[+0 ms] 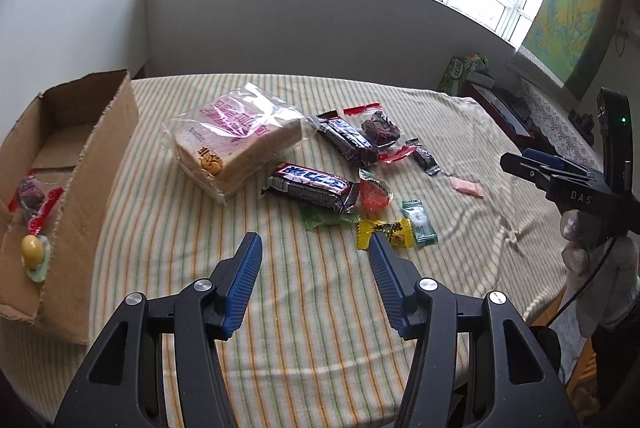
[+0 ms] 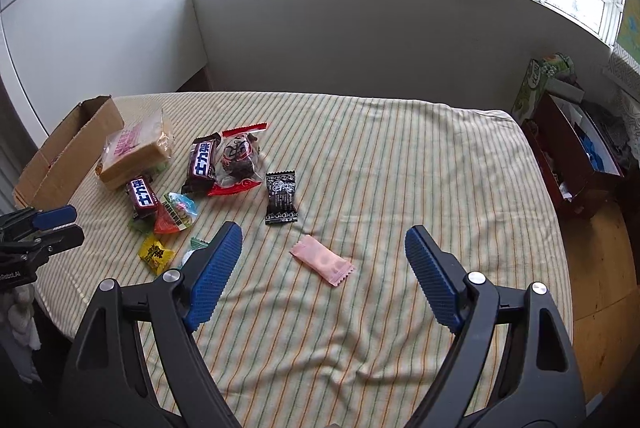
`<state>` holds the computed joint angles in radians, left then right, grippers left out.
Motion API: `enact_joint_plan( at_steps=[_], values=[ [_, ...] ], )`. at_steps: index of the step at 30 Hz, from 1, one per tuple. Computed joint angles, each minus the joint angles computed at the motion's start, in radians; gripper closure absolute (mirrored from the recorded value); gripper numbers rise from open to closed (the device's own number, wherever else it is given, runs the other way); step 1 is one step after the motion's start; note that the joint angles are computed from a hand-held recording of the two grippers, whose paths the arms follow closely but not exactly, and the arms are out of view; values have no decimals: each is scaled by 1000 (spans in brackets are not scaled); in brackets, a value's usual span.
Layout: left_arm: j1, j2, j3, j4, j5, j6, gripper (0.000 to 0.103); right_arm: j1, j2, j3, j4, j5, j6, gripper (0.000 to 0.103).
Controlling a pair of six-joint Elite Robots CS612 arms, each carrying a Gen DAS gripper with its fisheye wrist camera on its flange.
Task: Organize snacks
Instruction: 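Move both open tools back over the remaining snacks on the table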
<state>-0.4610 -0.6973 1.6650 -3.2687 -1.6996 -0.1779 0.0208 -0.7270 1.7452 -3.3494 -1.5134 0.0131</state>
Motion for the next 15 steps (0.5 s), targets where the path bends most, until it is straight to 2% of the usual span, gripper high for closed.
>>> enact_joint_plan(
  at_steps=[2, 6, 8, 9, 15],
  values=[
    [2, 9, -22, 28, -17, -12, 48, 0, 9, -20, 21, 22, -16, 22],
    [8, 27, -69, 77, -58, -36, 48, 1, 31, -62, 62, 54, -35, 23],
    [11, 38, -93, 99, -73, -50, 48, 2, 40, -83, 94, 72, -53, 34],
    [13, 43, -105, 111, -81, -59, 48, 3, 45, -93, 112, 79, -63, 36],
    [23, 71, -169, 188, -118, -102, 48, 13, 72, -150, 182, 81, -106, 36]
  ],
)
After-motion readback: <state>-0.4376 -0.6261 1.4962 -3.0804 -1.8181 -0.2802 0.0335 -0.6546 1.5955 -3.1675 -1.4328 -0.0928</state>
